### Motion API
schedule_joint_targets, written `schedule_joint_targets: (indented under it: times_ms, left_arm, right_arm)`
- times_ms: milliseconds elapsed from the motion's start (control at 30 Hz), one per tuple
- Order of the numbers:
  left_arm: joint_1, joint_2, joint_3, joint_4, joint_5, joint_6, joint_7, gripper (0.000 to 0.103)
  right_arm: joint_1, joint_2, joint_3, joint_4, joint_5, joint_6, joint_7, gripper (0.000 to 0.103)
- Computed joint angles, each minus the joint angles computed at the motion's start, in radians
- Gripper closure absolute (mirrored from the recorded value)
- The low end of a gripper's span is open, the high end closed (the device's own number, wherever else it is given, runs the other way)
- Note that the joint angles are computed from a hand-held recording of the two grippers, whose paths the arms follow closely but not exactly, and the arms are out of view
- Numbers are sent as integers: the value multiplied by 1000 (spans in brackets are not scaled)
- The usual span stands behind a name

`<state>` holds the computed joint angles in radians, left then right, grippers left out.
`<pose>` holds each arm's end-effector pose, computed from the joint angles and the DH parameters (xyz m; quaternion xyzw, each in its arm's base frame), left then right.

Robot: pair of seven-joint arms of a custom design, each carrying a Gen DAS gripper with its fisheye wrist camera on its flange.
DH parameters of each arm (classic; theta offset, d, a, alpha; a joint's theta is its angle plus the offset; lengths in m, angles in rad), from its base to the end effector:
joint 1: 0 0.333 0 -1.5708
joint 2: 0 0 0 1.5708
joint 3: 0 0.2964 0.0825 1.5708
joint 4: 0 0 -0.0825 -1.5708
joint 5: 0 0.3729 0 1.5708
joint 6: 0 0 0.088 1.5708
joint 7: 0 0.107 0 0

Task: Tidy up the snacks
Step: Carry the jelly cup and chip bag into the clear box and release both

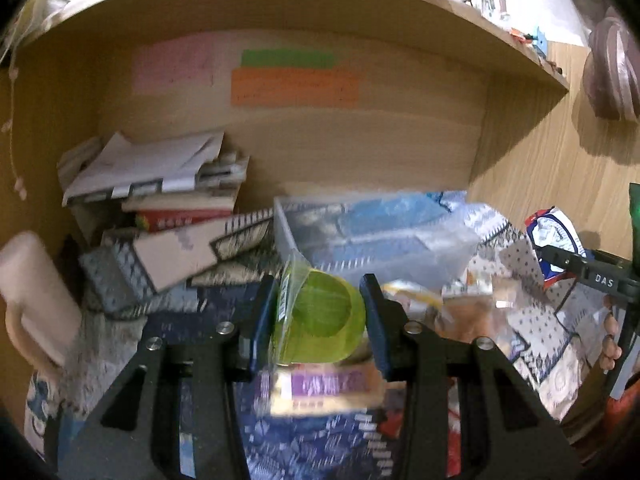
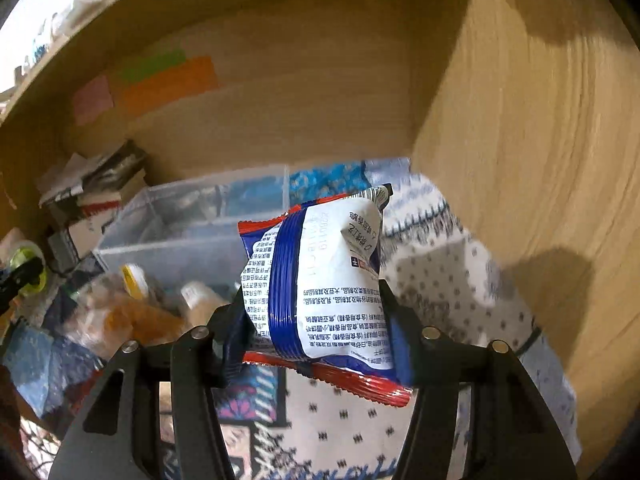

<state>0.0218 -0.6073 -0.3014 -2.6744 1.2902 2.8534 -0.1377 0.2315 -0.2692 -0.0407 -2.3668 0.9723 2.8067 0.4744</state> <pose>0.3614 -0.1589 0.4519 -0.6838 0.5262 -0.3320 0.3813 0.4893 0.0533 0.4820 -0.7684 0.4750 -0.1894 0.3848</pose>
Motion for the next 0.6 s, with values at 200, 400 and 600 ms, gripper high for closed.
schedule_joint_targets:
  times_ms: [200, 400, 600]
  left_arm:
    - [31, 82, 8, 103, 66, 24, -8, 61]
    - [33, 203, 49, 213, 69, 52, 39, 61]
    - [28, 315, 87, 301, 26, 79, 111, 61]
  right_arm:
    - [29, 28, 4, 67, 49, -27, -56, 49]
    - [43, 74, 24, 131, 80, -45, -90, 49]
    - [41, 159, 58, 213, 24, -71, -39, 49]
